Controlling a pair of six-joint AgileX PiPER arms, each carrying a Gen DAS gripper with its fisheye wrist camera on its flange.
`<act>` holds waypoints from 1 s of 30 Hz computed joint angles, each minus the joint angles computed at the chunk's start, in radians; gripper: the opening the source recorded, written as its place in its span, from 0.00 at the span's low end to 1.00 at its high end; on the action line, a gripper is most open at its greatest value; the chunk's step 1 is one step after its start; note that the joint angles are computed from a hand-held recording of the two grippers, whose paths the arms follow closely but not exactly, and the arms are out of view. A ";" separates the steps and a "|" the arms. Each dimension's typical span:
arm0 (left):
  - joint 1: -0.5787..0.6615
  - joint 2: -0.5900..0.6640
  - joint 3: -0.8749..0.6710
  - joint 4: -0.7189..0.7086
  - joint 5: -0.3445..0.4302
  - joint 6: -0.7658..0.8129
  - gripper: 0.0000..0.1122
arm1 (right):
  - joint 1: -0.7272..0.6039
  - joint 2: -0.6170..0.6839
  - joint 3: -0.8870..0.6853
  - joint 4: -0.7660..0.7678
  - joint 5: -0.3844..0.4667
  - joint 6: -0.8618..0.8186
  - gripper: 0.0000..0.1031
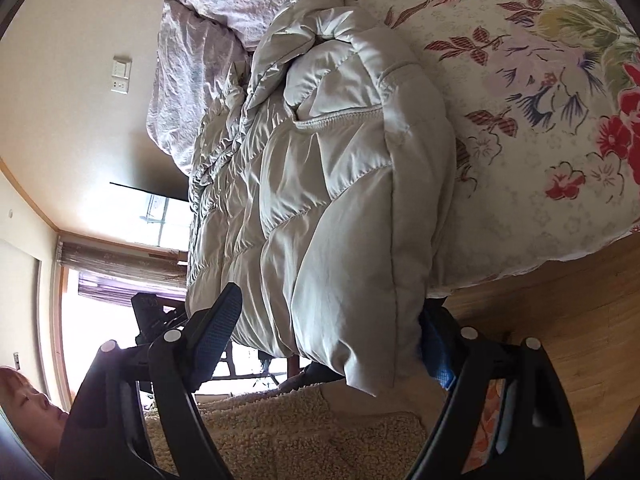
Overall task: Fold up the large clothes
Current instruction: 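Grasp the jacket hem with both grippers and lift it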
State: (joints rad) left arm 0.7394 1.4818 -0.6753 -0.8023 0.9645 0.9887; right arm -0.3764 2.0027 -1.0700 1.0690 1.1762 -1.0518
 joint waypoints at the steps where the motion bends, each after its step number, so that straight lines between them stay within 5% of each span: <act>1: -0.009 0.004 -0.004 0.003 -0.001 -0.009 0.35 | 0.005 -0.002 0.002 0.001 -0.007 0.004 0.65; 5: -0.012 -0.011 -0.009 0.002 -0.004 -0.018 0.20 | 0.003 -0.003 0.007 0.008 -0.023 0.019 0.34; 8: -0.028 -0.061 -0.023 0.001 -0.014 -0.038 0.15 | 0.009 -0.045 0.030 0.025 -0.053 0.010 0.27; 15: -0.037 -0.126 -0.125 -0.093 -0.009 -0.075 0.14 | 0.089 -0.195 0.034 0.102 -0.141 -0.007 0.21; 21: -0.150 -0.122 -0.269 -0.121 -0.133 -0.175 0.14 | 0.176 -0.295 -0.047 0.188 -0.314 0.014 0.20; 30: -0.305 0.110 -0.638 0.053 -0.308 -0.429 0.14 | 0.326 -0.133 -0.446 0.081 -0.564 0.255 0.20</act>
